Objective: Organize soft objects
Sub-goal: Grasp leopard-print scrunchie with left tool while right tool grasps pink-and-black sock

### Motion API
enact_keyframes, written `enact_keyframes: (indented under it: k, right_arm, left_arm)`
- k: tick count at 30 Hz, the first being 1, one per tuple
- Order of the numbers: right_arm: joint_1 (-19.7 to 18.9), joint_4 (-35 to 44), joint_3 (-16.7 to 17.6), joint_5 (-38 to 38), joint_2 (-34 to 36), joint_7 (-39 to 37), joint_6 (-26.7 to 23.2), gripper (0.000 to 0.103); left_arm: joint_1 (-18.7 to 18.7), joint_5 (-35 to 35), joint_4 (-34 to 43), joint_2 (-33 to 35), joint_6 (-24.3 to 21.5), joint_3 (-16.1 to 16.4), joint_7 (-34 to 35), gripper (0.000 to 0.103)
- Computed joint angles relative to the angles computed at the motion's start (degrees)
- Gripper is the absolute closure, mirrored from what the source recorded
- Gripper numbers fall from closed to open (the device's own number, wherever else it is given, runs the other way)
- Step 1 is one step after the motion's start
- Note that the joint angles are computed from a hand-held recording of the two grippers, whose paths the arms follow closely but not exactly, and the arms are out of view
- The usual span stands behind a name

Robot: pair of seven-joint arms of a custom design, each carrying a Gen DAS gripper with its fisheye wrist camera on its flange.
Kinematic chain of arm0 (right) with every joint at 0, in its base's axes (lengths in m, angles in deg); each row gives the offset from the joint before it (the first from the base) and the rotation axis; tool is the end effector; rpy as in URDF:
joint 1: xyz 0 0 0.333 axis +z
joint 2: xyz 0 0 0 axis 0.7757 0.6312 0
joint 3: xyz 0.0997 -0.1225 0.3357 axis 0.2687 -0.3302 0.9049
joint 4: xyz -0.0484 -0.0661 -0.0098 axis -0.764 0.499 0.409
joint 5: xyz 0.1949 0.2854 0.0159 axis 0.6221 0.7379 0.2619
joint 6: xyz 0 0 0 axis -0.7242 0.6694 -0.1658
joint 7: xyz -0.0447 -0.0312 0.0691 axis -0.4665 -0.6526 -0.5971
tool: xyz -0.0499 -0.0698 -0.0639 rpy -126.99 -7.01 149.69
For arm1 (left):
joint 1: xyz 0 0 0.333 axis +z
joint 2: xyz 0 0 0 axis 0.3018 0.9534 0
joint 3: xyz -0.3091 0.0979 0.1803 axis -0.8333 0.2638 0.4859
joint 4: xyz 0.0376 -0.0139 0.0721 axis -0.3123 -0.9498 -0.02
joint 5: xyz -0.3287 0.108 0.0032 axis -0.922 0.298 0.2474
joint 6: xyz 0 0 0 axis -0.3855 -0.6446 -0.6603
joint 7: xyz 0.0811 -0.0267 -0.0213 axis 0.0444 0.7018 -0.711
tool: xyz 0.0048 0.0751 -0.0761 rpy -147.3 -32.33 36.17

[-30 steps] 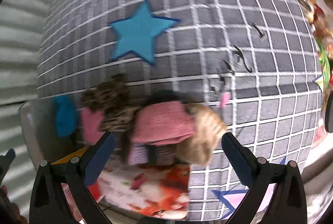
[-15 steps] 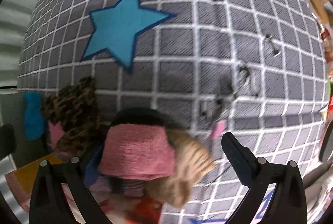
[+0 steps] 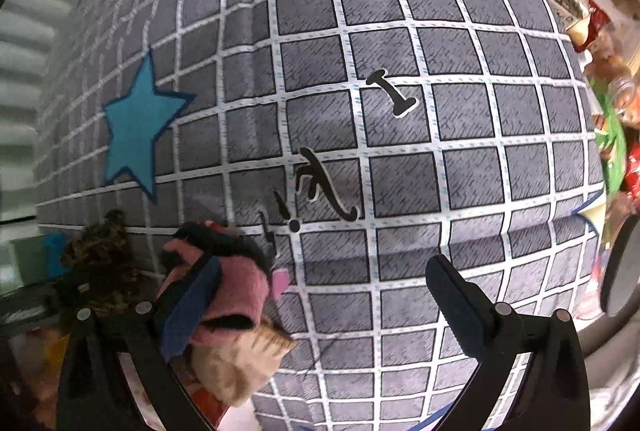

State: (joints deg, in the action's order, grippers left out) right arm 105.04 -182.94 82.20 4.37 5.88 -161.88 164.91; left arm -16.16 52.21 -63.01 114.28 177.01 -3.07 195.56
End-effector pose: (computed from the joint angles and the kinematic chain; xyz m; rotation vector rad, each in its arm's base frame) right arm 0.3189 0.5866 0.3503 0.0877 2.8151 0.1449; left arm 0.6194 -0.4273 0.3777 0.4341 -2.9988 -0.3945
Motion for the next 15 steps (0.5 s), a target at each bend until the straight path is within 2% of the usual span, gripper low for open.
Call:
enact_keyframes:
  k: [3, 6, 8, 10, 11, 12, 15]
  right_arm:
    - [2.7, 0.1, -1.5, -3.5, -0.7, 3.1, -1.7, 0.0]
    - [3.7, 3.4, -1.7, -5.7, 0.1, 2.9, -4.7, 0.0]
    - [3.7, 6.3, -1.5, -6.3, 1.0, 1.2, -6.7, 0.0]
    - [3.2, 9.3, -1.3, -6.5, 2.2, -1.9, -8.1, 0.0]
    - [2.8, 10.3, -1.1, -6.4, 2.7, -3.9, -8.4, 0.0]
    - [2.2, 11.6, -1.0, -5.9, 3.5, -6.0, -8.6, 0.0]
    - [1.2, 13.1, -1.1, -4.6, 4.4, -10.3, -9.1, 0.0]
  left_arm:
    - [-0.5, 0.8, -4.0, -1.4, 2.4, 0.1, -0.4, 0.006]
    - [-0.9, 1.5, -6.4, -2.3, 3.8, -0.1, -0.3, 0.009]
    - [-1.0, 1.4, -6.9, -2.5, 4.4, -0.6, 0.5, 0.017]
    - [-1.1, 0.5, -4.9, -1.5, 1.7, -1.0, 1.2, 0.053]
    - [-1.5, 0.5, -4.3, -1.1, 0.9, -0.8, 0.9, 0.06]
    - [-1.6, 0.3, -3.1, -0.4, -0.3, -0.8, 1.0, 0.073]
    - [-1.0, -1.2, -1.5, 0.5, -1.7, -1.0, 0.8, 0.076]
